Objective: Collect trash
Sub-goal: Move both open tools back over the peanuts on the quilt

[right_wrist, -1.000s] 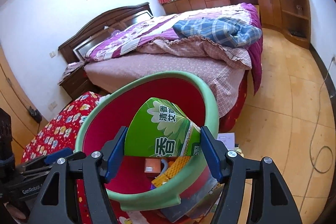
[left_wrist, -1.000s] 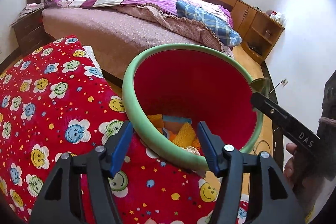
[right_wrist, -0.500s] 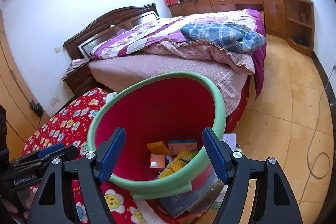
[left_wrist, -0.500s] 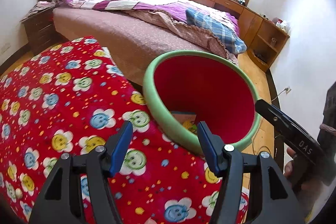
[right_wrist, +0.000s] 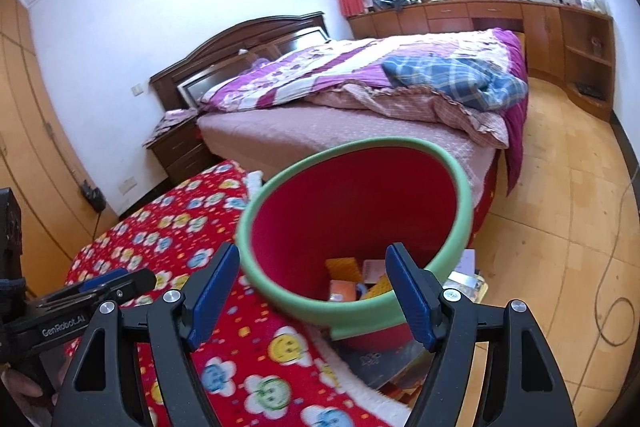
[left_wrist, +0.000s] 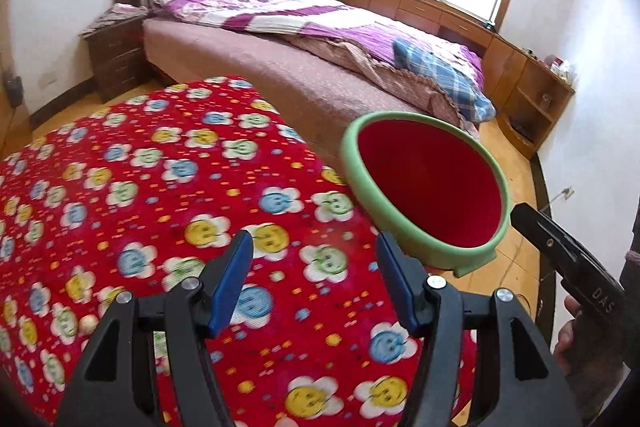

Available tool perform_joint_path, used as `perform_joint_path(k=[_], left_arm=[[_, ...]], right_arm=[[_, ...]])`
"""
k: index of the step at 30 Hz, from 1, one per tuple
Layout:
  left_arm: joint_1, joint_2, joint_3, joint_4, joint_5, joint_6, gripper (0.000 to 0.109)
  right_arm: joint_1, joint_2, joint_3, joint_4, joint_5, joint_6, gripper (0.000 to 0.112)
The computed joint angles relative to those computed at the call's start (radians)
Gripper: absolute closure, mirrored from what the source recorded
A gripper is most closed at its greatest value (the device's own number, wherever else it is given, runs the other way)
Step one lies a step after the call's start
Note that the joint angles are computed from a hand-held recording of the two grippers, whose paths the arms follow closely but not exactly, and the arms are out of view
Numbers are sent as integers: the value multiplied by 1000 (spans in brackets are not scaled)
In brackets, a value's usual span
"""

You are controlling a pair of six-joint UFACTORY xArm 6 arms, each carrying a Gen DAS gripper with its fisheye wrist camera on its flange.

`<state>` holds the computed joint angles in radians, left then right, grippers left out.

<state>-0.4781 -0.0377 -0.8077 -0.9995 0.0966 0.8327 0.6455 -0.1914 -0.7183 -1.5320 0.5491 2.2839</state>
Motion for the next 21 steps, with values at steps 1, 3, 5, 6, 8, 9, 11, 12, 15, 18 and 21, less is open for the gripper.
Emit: perform_joint_path(k=[1, 3, 5, 6, 8, 9, 11, 12, 15, 18, 21], left_arm=[[5, -13, 12, -6, -5, 5, 45], [18, -46, 43, -11, -19, 5, 45], [28, -69, 68, -4, -33, -4, 45], [35, -84, 83, -4, -41, -6, 45], [45, -110, 108, -18, -52, 2, 45], [53, -125, 123, -26, -58, 7, 45], [67, -150, 151, -19, -69, -4, 45], [76, -165, 166, -17, -75, -10, 45], [101, -203, 207, -4, -90, -30, 45], [125, -242, 252, 13, -115, -55, 45], [142, -264, 288, 4, -147, -59, 45]], right_arm=[[11, 6, -9, 6, 4, -9, 36], [31, 20, -29, 15, 10, -26, 36], [55, 36, -50, 26, 22, -51, 36], [73, 50, -67, 31, 31, -65, 36], [93, 68, -88, 31, 38, -78, 36], [108, 82, -103, 34, 42, -87, 36], [126, 103, -125, 37, 39, -100, 36], [138, 116, -139, 35, 34, -105, 36], [175, 151, -176, 29, 47, -108, 36], [218, 187, -212, 31, 94, -104, 36], [251, 222, -246, 29, 127, -99, 36]])
